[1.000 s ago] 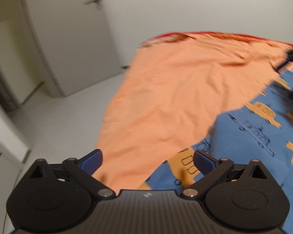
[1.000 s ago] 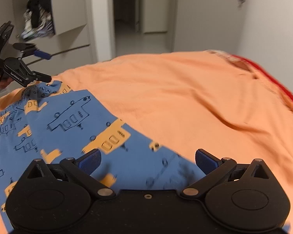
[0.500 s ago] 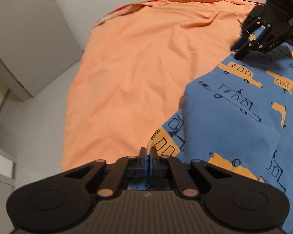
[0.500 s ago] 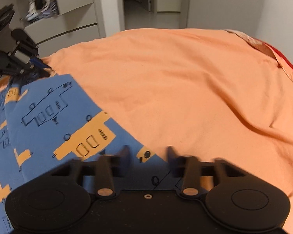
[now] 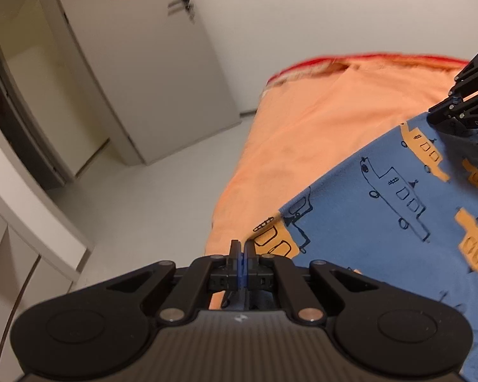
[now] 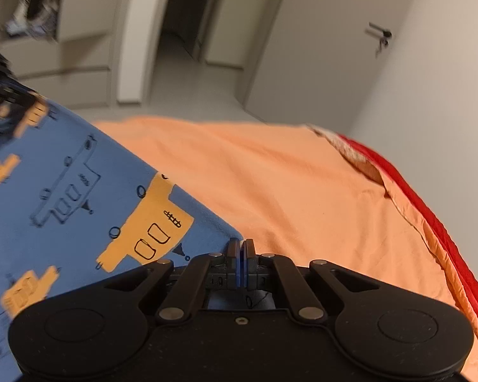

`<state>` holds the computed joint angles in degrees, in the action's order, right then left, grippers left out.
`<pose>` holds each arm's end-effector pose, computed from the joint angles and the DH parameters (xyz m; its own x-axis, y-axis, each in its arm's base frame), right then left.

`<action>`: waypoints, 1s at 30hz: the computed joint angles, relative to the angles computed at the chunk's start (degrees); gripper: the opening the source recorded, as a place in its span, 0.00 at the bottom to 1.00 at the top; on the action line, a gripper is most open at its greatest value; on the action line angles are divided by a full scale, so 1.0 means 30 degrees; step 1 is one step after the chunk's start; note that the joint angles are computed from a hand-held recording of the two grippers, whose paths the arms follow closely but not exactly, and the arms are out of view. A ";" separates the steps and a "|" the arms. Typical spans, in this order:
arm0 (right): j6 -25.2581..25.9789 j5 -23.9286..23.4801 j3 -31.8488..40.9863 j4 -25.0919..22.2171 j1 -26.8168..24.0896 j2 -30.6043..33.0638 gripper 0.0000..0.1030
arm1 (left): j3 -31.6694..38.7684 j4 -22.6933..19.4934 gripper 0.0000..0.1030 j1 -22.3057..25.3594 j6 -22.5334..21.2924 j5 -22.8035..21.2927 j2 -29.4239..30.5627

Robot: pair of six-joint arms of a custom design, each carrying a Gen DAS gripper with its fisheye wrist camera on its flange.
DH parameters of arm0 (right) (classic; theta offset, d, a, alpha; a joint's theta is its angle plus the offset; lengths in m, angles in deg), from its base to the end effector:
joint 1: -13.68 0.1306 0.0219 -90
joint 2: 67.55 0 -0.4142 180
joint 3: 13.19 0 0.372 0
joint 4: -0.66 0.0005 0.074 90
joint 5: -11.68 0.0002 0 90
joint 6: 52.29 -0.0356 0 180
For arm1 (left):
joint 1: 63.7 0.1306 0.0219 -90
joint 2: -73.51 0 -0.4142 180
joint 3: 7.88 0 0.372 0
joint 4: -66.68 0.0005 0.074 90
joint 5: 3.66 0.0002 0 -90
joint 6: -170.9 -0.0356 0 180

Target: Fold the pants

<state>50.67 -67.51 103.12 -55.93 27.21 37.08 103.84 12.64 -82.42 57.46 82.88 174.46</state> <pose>0.5538 0.1259 0.5296 -0.6463 -0.3821 -0.6605 -0.2520 0.9239 -0.2879 0.5173 -0.1736 0.5315 -0.4847 0.5835 -0.6516 0.5140 0.7928 0.3276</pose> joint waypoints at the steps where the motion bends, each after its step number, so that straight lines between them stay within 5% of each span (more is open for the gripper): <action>1: -0.0120 0.0481 0.0496 -0.0405 0.0133 0.0656 0.00 | 0.0180 -0.0362 0.00 0.0049 0.0199 -0.0156 0.0453; 4: -0.0947 0.1156 0.1316 -0.2019 0.0352 0.2131 0.00 | 0.0428 -0.1465 0.00 0.0482 0.0530 0.0443 0.1376; 6: -0.0628 0.1528 0.0631 -0.1282 0.0523 0.1919 0.01 | 0.0288 -0.1197 0.04 0.1079 0.0514 0.1956 0.1291; 7: -0.0655 0.1268 0.0602 -0.1270 0.0446 0.1787 0.04 | 0.0382 -0.1386 0.12 0.1464 0.0647 0.2996 0.1247; 8: -0.0841 0.0831 0.0667 -0.1477 0.0316 0.1616 0.09 | 0.0650 -0.1715 0.36 0.1866 0.0912 0.4042 0.1261; 10: -0.0755 -0.0702 0.0963 -0.1489 -0.0131 0.1269 0.37 | 0.0782 -0.1440 0.70 0.2573 0.1459 0.5360 0.1157; 12: -0.0793 -0.2051 0.2062 -0.1959 -0.0366 0.1609 0.58 | 0.0976 -0.1186 0.73 0.3034 0.1641 0.6334 0.1131; 14: -0.0997 -0.3073 0.3131 -0.2548 -0.0464 0.2119 0.60 | 0.1831 -0.2119 0.74 0.3221 0.1617 0.6907 0.1517; 16: -0.1310 -0.3783 0.4173 -0.3210 -0.0344 0.2825 0.60 | 0.2653 -0.3109 0.73 0.2842 0.1282 0.6671 0.1984; 18: -0.1503 -0.3632 0.4999 -0.3797 -0.0025 0.3510 0.60 | 0.2943 -0.3755 0.55 0.2655 0.0445 0.6284 0.2158; 19: -0.1547 -0.3484 0.5152 -0.4012 0.0123 0.3743 0.59 | 0.3158 -0.4227 0.15 0.2434 0.0252 0.5789 0.2364; 20: -0.1598 -0.3331 0.5559 -0.4506 0.0226 0.4151 0.56 | 0.3621 -0.4917 0.03 0.2267 0.0277 0.5095 0.2641; 22: -0.2099 -0.3237 0.5973 -0.5088 0.0256 0.4660 0.22 | 0.3604 -0.5013 0.01 0.2058 0.0710 0.4688 0.2656; 24: -0.2897 -0.3277 0.6012 -0.4944 0.0380 0.4643 0.00 | 0.3014 -0.4345 0.00 0.1958 0.0663 0.4636 0.2156; 30: -0.2326 -0.2096 0.1532 -0.0993 0.1192 0.0880 0.00 | 0.0084 -0.1289 0.00 0.2238 -0.1379 0.5843 -0.0920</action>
